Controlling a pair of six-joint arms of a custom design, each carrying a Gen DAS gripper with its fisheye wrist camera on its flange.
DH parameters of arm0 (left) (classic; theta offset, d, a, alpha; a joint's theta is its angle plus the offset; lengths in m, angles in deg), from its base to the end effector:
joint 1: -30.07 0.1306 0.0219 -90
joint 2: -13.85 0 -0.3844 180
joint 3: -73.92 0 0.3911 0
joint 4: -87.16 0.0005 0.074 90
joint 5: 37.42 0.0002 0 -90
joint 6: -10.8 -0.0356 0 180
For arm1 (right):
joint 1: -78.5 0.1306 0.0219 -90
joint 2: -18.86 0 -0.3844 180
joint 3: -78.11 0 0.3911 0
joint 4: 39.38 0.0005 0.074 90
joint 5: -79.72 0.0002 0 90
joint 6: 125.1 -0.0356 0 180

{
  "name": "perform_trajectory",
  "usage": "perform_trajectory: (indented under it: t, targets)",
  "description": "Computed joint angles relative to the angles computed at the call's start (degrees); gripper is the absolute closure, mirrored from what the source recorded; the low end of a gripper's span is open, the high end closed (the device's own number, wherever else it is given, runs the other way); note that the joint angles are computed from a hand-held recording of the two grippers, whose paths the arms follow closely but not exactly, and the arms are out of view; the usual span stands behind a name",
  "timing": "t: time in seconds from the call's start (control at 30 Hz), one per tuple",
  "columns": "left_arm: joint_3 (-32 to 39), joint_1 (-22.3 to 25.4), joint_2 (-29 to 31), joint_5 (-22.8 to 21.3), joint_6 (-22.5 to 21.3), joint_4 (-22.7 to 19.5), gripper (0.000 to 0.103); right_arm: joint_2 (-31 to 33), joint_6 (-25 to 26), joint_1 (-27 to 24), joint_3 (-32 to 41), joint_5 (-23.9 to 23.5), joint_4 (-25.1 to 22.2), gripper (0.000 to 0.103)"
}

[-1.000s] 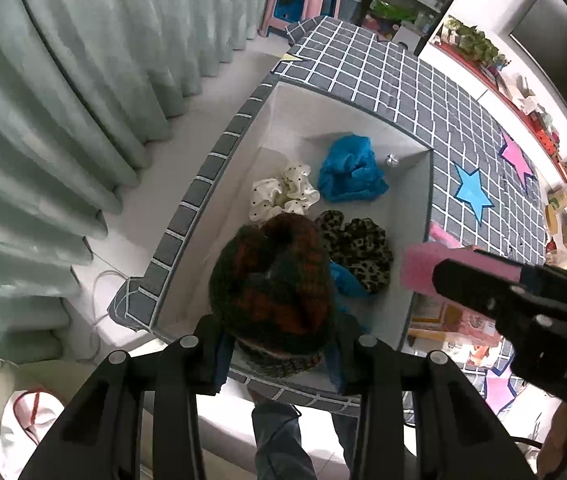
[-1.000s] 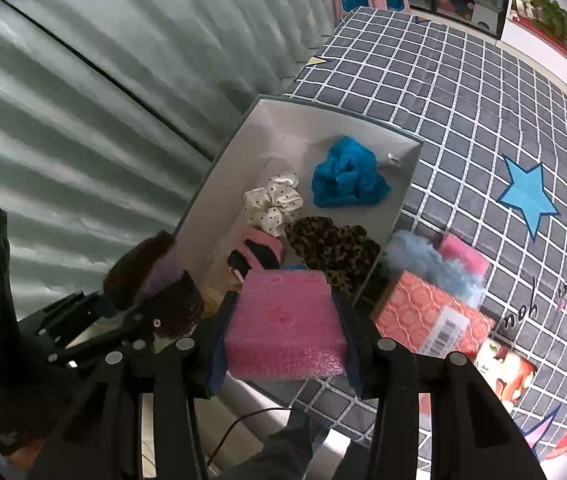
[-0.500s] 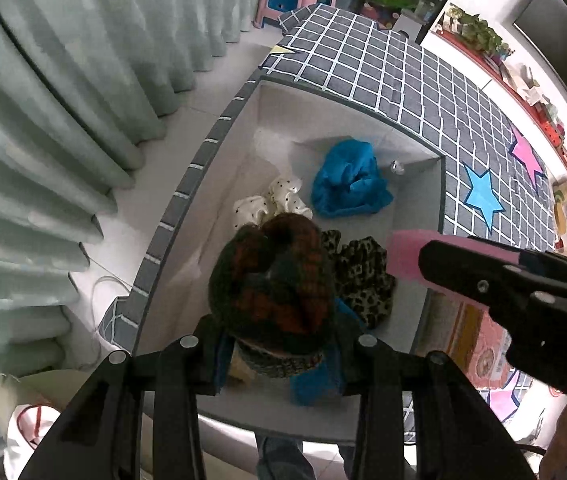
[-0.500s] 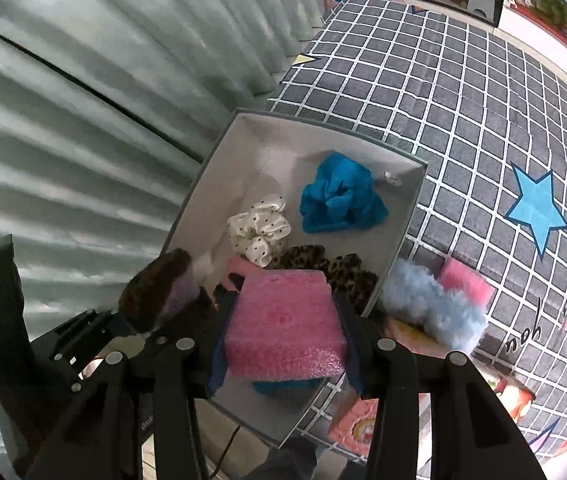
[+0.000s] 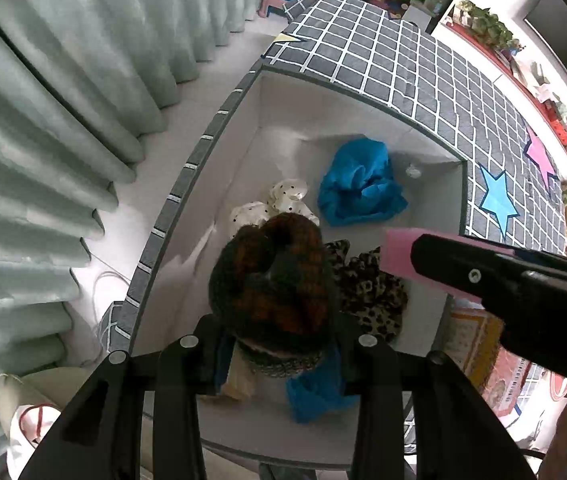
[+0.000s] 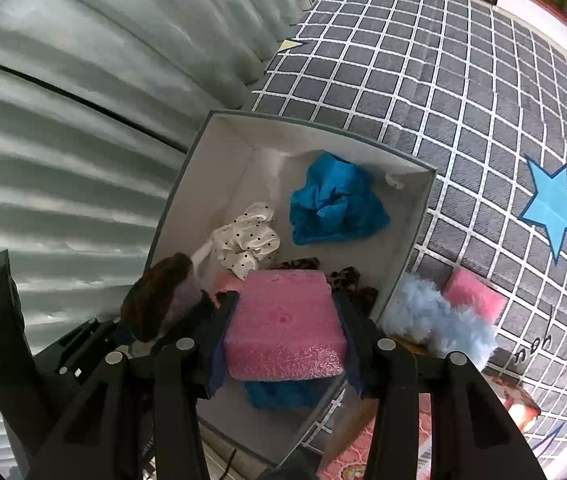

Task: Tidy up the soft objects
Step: 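Lower the knit hat and pink sponge with both tools into the box, then open both tools to drop the knit hat and pink sponge into the box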

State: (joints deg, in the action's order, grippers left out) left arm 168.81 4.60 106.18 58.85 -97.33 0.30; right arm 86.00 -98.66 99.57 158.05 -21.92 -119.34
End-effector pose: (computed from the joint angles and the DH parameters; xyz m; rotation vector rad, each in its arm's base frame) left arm 0.3944 -0.1927 0.4233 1.1383 2.8236 -0.1761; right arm 0.2738 0.1127 0.4710 1.0017 2.7423 0.6169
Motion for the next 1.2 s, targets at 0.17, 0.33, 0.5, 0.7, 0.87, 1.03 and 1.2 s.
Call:
perform_trajectory:
  t: [0.17,0.33,0.5,0.7,0.87,1.03,1.2]
  targets:
    - [-0.14,-0.07,0.77,-0.43,0.77,-0.07,0.062,0.43,0.66,-0.8,-0.83,-1.71,0.88,0.055]
    - [-0.21,-0.28,1.1,-0.52,1.44,-0.18,0.061,0.55,0.65,-1.4,-1.52,-2.66,1.68,0.055]
    - [0.0,-0.16,1.19,0.5,1.16,-0.58,0.051,0.01,0.59,-2.36,-2.05,-4.39,3.07,0.055]
    - [0.51,-0.44,1.02,1.33,2.12,-0.89,0.02,-2.42,-1.59,-4.05,-3.18,-5.87,4.87,0.027]
    - [0.97,-0.34,1.33,2.36,3.78,-1.63,0.0,-4.15,-1.13,-5.61,-2.98,-5.61,3.23,0.017]
    - [2.02,-0.88,1.83,3.06,5.53,-2.93,0.0,-7.77,0.35,-9.37,-3.15,-5.85,-0.65,0.01]
    - [2.74,-2.0,1.59,4.12,6.31,-3.65,0.0,-12.81,3.52,-16.66,-4.35,-6.0,-6.67,0.01]
